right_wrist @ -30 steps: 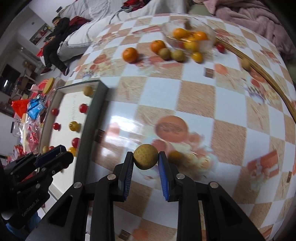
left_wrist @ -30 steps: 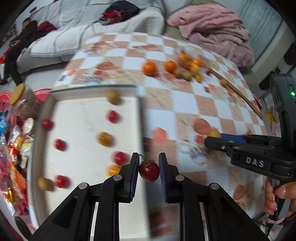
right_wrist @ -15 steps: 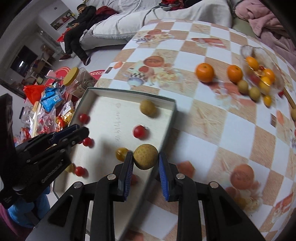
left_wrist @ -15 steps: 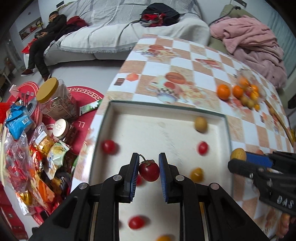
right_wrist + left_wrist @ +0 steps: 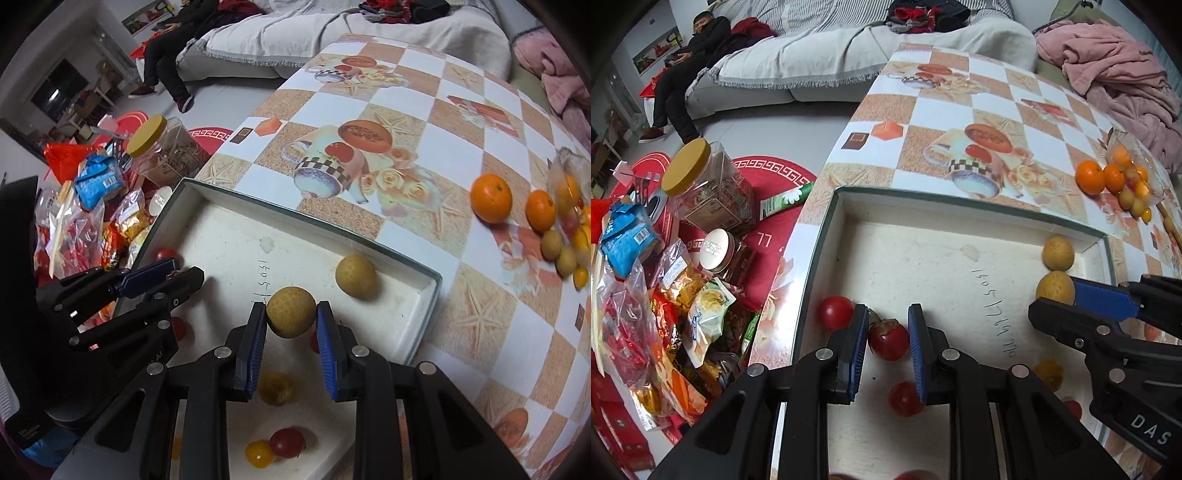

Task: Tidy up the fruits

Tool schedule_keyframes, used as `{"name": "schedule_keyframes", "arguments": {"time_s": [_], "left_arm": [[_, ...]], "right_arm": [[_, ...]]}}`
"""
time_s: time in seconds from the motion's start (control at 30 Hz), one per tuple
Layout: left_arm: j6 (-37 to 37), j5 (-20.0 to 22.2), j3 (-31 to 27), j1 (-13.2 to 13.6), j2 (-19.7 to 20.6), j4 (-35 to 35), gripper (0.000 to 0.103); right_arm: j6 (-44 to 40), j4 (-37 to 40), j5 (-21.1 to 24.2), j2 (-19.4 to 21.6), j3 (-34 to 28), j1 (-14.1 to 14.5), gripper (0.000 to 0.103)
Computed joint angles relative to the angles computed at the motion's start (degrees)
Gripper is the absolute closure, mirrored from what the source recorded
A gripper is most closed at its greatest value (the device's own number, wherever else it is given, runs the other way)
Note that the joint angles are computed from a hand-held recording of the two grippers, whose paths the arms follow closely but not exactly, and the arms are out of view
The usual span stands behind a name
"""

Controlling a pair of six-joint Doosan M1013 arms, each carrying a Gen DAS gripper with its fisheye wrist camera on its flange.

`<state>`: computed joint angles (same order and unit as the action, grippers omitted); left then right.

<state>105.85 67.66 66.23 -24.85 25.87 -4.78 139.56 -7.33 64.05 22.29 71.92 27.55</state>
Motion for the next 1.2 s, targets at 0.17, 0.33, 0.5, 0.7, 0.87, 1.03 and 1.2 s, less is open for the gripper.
{"name": "schedule_keyframes", "arguments": {"time_s": [0.17, 0.33, 0.5, 0.7, 0.87, 1.03, 1.2], "left_arm": [[0.5, 0.9, -0.4, 0.4, 0.3, -1.2, 0.079], [1.2, 1.2, -0.3, 0.5, 0.3, -1.5, 0.079], [3.6, 0.7, 0.6, 1.2, -0.5, -5.7, 0.044], [4.6, -1.3, 2.2, 0.8, -2.0, -4.8, 0.030], [4.6, -0.8, 3.0, 0.9, -3.3, -4.3, 0.030], [3.6, 1.4, 4.0, 0.4, -4.7, -2.2, 0.030], [2.0, 2.8, 5.4, 0.1, -6.4, -0.5, 0.028]], "right_arm": [[-2.7, -1.0, 1.1, 0.6, -0.9, 0.4, 0.067], [-2.0, -1.7, -0.2, -0.4, 0.2, 0.6, 0.054], [0.6, -2.0, -1.5, -1.9, 1.8, 0.8, 0.048], [4.3, -2.6, -2.7, -3.9, 4.0, 1.3, 0.044], [8.5, -3.3, -4.2, -6.0, 6.2, 2.0, 0.027], [10.7, -2.6, -2.9, -7.0, 6.7, 2.5, 0.022], [11.7, -1.6, 1.1, -7.2, 6.0, 3.1, 0.018]]}}
